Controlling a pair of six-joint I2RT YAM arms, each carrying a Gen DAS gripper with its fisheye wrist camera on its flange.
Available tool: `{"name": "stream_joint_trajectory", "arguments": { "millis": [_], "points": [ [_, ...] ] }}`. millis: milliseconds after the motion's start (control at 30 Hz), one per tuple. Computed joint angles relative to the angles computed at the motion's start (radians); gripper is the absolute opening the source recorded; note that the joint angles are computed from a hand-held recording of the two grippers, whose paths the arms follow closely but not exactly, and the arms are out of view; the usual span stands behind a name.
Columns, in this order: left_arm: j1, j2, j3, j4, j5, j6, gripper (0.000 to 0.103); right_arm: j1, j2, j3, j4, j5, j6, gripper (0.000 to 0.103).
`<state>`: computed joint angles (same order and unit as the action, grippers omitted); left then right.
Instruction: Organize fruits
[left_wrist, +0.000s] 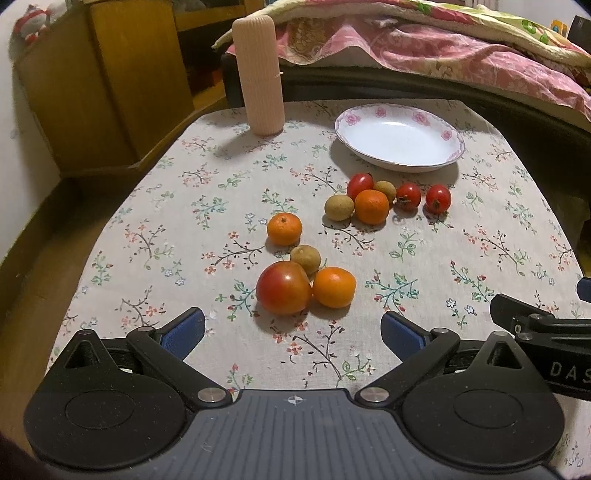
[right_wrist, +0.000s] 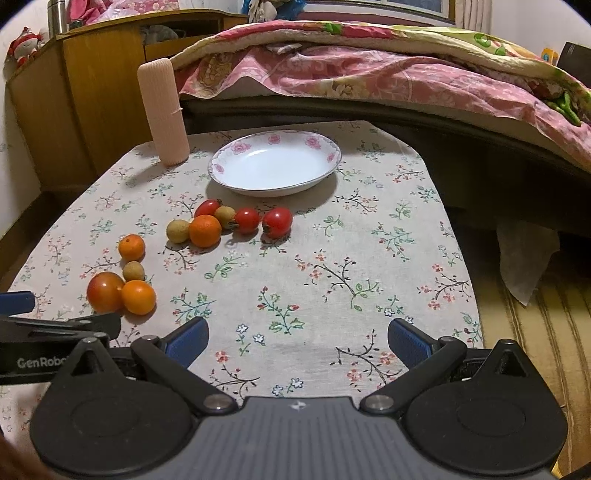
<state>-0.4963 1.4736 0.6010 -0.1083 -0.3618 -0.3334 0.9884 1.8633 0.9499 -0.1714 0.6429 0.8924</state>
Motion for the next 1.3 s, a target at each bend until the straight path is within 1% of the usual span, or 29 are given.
{"name": "stream_joint_trajectory", "arguments": {
  "millis": [333,600,733,933,1033,1200,1300],
  "points": [
    [0.009,0.003,0.002,-0.006,0.005,0.004,0.102,-0.009,0.01,0.002,-0.001,-0.01,-0.003,0.103],
    [0.046,0.012,-0.013,0.008,0.027,0.013,0.101,-0.018,0.036,0.024,0.013,-0.047,-0.024,0.103],
    [0.066,0.016,-0.026,0.026,0.021,0.027,0.101,-0.027,0.064,0.05,0.025,-0.078,-0.052,0.103],
    [0.138,0.016,-0.042,0.055,0.074,0.035,0.101,-0.044,0.107,0.101,0.062,-0.134,-0.142,0.099],
    [0.171,0.019,-0.041,0.063,0.097,0.055,0.101,-0.058,0.121,0.121,0.092,-0.168,-0.197,0.094],
    [0.216,0.038,-0.037,0.076,0.136,0.079,0.1,-0.1,0.147,0.159,0.143,-0.263,-0.335,0.092],
    [0.225,0.052,-0.036,0.086,0.129,0.104,0.1,-0.125,0.168,0.182,0.165,-0.342,-0.396,0.085]
  ]
}}
